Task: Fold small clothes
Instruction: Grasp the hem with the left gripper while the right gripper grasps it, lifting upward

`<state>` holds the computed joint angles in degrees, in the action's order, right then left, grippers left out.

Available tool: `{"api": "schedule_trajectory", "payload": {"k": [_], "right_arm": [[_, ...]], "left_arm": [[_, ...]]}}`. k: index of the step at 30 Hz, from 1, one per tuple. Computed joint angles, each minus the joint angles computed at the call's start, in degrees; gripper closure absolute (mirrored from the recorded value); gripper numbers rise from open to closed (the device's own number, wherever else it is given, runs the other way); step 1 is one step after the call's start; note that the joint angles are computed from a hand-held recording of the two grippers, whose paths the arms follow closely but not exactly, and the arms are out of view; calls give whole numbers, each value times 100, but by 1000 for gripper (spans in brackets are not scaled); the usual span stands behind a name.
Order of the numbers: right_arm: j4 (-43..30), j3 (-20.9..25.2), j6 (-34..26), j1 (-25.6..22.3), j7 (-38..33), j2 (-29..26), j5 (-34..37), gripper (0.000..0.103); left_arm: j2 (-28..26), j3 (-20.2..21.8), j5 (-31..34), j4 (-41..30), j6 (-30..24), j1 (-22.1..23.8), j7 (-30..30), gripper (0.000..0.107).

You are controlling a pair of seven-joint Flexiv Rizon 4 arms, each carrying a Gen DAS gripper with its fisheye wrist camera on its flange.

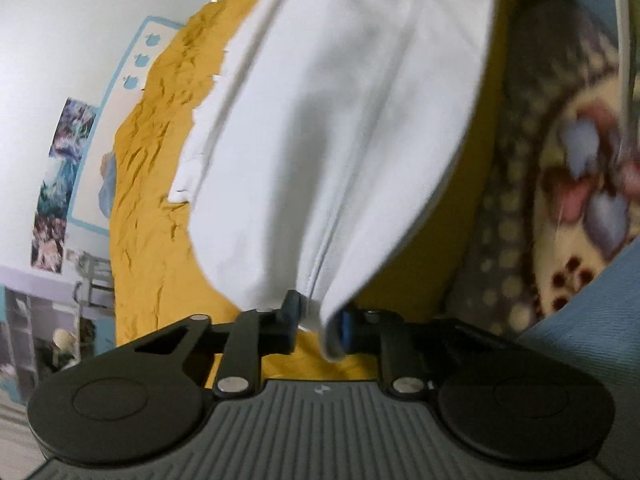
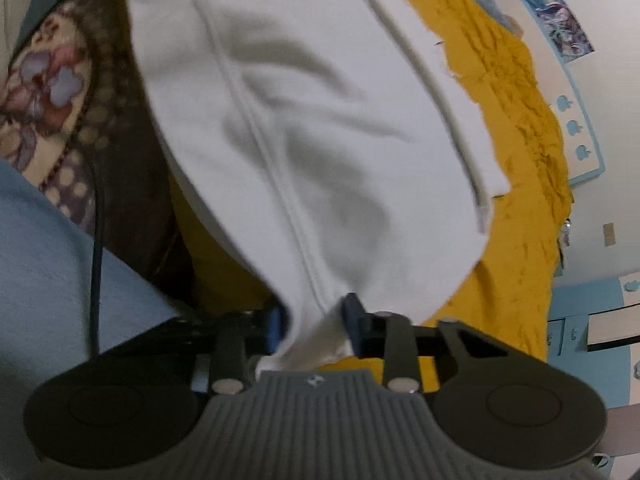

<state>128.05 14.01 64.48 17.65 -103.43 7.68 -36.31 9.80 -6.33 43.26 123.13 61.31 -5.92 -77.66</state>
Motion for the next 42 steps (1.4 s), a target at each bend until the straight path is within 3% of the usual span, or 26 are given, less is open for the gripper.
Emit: {"api": "schedule_trajectory", "payload": {"k": [2,6,11,15,19,25,30,32,35,40,42], "right_arm": [[-67,10,-50,42,-130,115,160,84],[-184,30,-111,61,-381,393,369,87],[-570,40,-2,-75,-75,450,298,90],[-1056,-2,178,-205,270,232,-27,91],[-1628,-94,401,-313,708,-136,-613,92],[-2809,-449,663,-232,1675,-996,-1603,92],[-4024,-850,695,127,1985,-1865,-1772,92],[-4653,-981,597,291,1846,-2303,-1548,92],[-5807,-1083,224,517,1379,-3091,-908,92],[-8023,-749,-921,603,316,-4544,364,91],[-8956,-949,-1220,761,92,-5221,614,91]], "left_arm": [[155,186,-497,65,171,-53,238,95],[375,306,-1451,60,375,8,286,96],[252,165,-1908,-415,540,309,-123,97],[-101,81,-1884,-1059,652,506,-507,98],[-587,8,-1164,-1944,678,608,-1138,98],[-1411,215,-307,-3329,338,402,-1929,98],[-2180,533,38,-4432,96,111,-2440,98],[-2450,695,128,-4764,65,-7,-2553,98],[-2899,790,-251,-5212,-81,-26,-2363,98],[-3562,907,-981,-5696,-315,9,-1968,98],[-3889,979,-1213,-5961,-412,15,-1843,98]]}}
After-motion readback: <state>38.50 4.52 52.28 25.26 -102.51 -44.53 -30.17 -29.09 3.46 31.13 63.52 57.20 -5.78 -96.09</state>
